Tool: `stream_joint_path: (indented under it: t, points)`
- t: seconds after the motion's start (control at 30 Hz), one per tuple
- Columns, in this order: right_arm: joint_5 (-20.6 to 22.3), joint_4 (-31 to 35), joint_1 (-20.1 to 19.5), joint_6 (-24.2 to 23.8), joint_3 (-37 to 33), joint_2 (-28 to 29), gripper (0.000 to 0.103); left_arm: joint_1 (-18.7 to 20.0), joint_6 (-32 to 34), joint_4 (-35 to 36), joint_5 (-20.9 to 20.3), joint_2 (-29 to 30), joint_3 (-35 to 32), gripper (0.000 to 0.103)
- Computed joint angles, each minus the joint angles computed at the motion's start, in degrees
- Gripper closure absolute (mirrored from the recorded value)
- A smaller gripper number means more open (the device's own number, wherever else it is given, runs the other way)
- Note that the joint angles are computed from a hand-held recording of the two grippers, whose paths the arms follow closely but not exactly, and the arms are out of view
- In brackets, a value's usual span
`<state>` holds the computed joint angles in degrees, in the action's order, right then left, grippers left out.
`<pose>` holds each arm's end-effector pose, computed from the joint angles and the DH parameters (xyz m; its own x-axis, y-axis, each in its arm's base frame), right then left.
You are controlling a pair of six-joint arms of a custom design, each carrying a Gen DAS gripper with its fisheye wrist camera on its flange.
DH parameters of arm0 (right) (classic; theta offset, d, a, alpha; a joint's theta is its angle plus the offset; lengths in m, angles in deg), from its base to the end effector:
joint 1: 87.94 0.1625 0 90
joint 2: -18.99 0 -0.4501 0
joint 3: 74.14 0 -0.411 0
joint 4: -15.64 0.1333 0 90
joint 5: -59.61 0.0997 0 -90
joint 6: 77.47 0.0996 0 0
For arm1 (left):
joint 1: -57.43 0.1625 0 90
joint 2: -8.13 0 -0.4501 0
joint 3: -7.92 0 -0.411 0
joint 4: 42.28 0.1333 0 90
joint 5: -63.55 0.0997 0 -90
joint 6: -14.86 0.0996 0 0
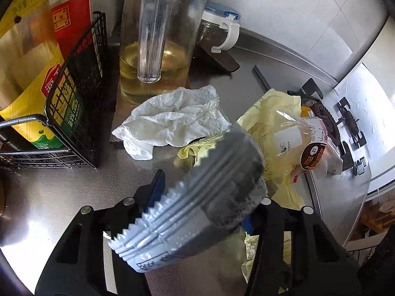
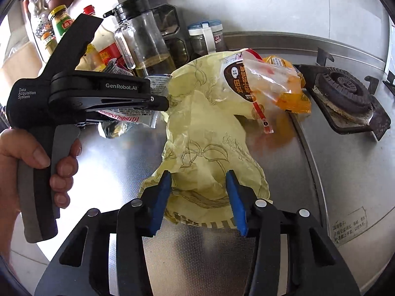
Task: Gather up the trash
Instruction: 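Grasp silver snack wrapper with left tool while right tool grasps yellow wrapper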
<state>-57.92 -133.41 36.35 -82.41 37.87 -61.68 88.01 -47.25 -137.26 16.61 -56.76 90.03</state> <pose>0.3838 -0.4080 0.3610 -0.8076 -0.3838 0.4477 -0.5704 0.7010 -0.4280 -0.4706 -0.5119 0.3561 -0.8592 -0.1107 -0.4995 0.1752 0.8536 -0.4906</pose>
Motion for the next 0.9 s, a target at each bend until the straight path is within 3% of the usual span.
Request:
stream_joint_path:
  t: [0.07,0.13,0.17,0.2,0.23,0.27,0.3,0.37,0.4,0.57,0.63,0.83,0.9]
  points:
    - [-0.19,0.35,0.19,-0.13,0.15,-0.39,0.073,-0.48,0.19,0.43,0.31,-0.17,-0.02,0.065]
    - [-0.34,-0.04,0.41,-0.38,0.55,-0.92,0.076,-1.09,-0.20,1.31,0.96,-0.36,-0.11,0.066]
    - [-0.42,-0.04,0.55,-0.53,0.69,-1.18,0.084,-1.36,-0.51,1.79,1.12,-0.49,-0.17,0.067]
    - [-0.48,0.22,0.64,-0.54,0.87,-1.60,0.086,-1.64,-1.10,2.49,1.35,-0.60,-0.31,0.065]
    - [-0.36,0.54,0.69,-0.54,0.87,-1.79,0.086,-1.86,-1.63,3.13,1.48,-0.61,-0.53,0.052]
    - [-0.29,0.95,0.79,-0.65,0.88,-1.99,0.087,-2.22,-2.10,3.52,1.79,-0.93,-0.39,0.046]
    - [-0.40,1.22,0.93,-0.93,0.95,-2.11,0.090,-2.60,-1.94,3.24,2.35,-1.20,-0.04,0.046]
    - [-0.35,1.84,1.25,-1.73,1.14,-2.33,0.090,-3.19,-2.41,4.19,2.98,-1.44,0.05,0.052]
    - [-0.39,2.10,1.46,-1.98,1.40,-2.60,0.090,-3.31,-2.32,4.17,2.67,-1.57,0.12,0.062]
    - [-0.56,3.09,2.19,-0.81,2.12,-4.03,0.091,-4.31,-2.80,5.58,1.93,-1.68,0.10,0.078]
    - [-0.92,3.41,2.54,-0.58,2.11,-4.51,0.091,-4.75,-3.21,6.31,1.48,-1.84,0.19,0.092]
    - [-1.29,4.65,3.32,0.31,2.91,-6.50,0.091,-6.07,-6.40,9.33,0.27,-3.05,1.45,0.092]
    - [-1.11,5.25,3.55,0.70,3.29,-7.14,0.091,-6.57,-7.68,10.20,-0.13,-3.53,2.19,0.087]
